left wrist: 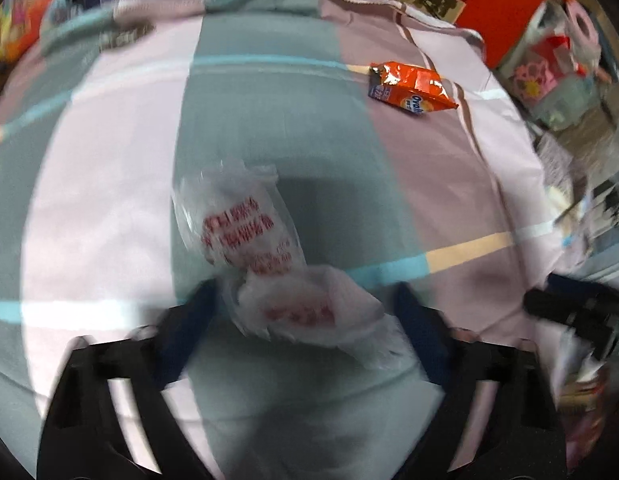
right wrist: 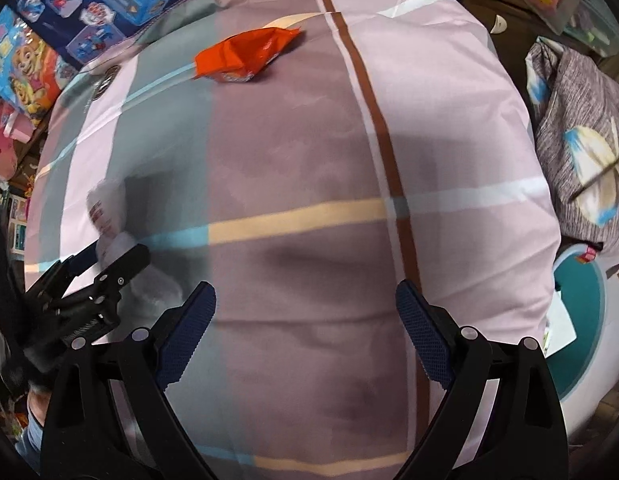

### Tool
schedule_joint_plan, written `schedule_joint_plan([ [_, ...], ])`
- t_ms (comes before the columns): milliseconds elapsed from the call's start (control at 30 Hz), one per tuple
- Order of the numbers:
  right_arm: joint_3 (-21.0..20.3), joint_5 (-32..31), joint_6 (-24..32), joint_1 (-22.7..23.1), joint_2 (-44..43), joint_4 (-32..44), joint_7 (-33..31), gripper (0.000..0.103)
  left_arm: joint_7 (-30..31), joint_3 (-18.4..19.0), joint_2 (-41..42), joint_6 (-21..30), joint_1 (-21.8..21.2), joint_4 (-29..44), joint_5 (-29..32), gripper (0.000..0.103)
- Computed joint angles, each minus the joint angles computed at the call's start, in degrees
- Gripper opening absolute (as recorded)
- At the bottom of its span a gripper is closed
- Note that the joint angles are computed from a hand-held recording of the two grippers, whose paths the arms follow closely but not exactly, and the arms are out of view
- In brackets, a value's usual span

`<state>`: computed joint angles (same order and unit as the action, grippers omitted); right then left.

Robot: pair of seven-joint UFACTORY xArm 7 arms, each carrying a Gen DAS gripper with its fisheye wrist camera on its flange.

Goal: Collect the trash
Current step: 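Move both tools back over the bed and grasp the white plastic bag with the left tool, then grasp the orange snack packet with the right tool while the left tool holds the bag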

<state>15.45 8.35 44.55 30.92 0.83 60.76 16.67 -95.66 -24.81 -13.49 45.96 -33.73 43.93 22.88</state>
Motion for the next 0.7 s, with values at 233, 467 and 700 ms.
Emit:
schedule_joint_plan([
  [233, -0.47, 2.68, -0.36, -0.85, 5.86, 5.18, -0.46, 0.088, 1.31, 0.51, -1.66, 0.32, 0.75, -1.5, 2.18, 0.053],
  [467, -0.38, 4.66, 1.16, -1.15, 11.57, 13.0, -0.55, 0.088, 6.64, 2.83, -5.05, -4.58, 3.88, -4.14, 1.63, 0.053],
  [700, -1.1, 4.29, 5.16, 0.14, 21.29, 28.45, 3.18, 0.088, 11.48, 3.22, -6.59, -7.84, 8.5, -4.42, 1.48, 0.053],
])
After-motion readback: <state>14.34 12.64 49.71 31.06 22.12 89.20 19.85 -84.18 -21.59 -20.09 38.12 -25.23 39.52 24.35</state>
